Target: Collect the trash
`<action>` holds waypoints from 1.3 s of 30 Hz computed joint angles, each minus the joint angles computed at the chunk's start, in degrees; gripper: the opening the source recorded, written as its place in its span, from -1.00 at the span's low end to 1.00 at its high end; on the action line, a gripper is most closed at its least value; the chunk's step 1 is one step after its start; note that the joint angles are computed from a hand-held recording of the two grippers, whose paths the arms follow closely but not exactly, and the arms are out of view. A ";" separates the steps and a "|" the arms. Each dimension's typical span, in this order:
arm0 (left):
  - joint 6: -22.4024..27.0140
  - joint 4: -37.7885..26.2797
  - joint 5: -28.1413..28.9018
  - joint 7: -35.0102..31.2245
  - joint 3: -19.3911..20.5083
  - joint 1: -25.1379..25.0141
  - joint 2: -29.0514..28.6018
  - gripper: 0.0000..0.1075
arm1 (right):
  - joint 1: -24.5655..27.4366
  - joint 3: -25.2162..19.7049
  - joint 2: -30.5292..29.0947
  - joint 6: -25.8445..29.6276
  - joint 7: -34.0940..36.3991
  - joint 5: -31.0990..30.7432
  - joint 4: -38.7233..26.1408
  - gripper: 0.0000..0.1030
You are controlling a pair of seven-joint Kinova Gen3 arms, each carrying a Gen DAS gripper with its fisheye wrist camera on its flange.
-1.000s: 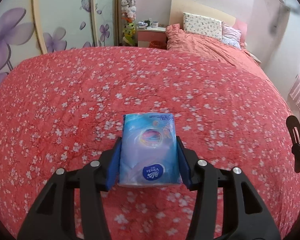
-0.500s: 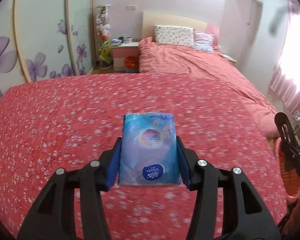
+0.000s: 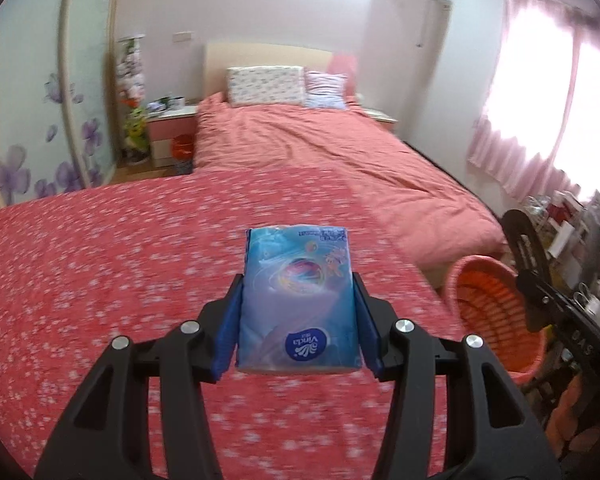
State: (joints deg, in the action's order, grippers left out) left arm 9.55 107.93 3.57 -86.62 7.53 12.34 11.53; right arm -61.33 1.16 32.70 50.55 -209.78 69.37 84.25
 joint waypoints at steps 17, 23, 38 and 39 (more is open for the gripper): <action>1.41 -11.09 1.91 -5.24 9.51 9.20 10.43 -0.07 | 5.12 -5.17 -7.68 7.55 -18.36 6.28 16.24 -0.69; 4.25 -17.31 1.74 -6.38 9.17 13.67 16.75 -0.06 | 8.78 -6.74 -8.89 5.58 -25.01 8.02 20.77 -0.69; 11.61 -26.75 -0.51 -0.67 1.19 20.67 24.80 0.24 | 17.41 -9.31 -9.96 -3.26 -37.47 14.32 28.06 -0.20; 11.21 -25.79 -0.90 0.01 0.58 20.67 24.30 0.24 | 17.10 -9.59 -9.99 -2.73 -36.91 13.31 27.88 -0.18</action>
State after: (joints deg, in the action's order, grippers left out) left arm 20.76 82.14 2.67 -86.61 8.11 33.02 35.83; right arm -44.23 -8.43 22.71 47.82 -246.69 82.67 112.13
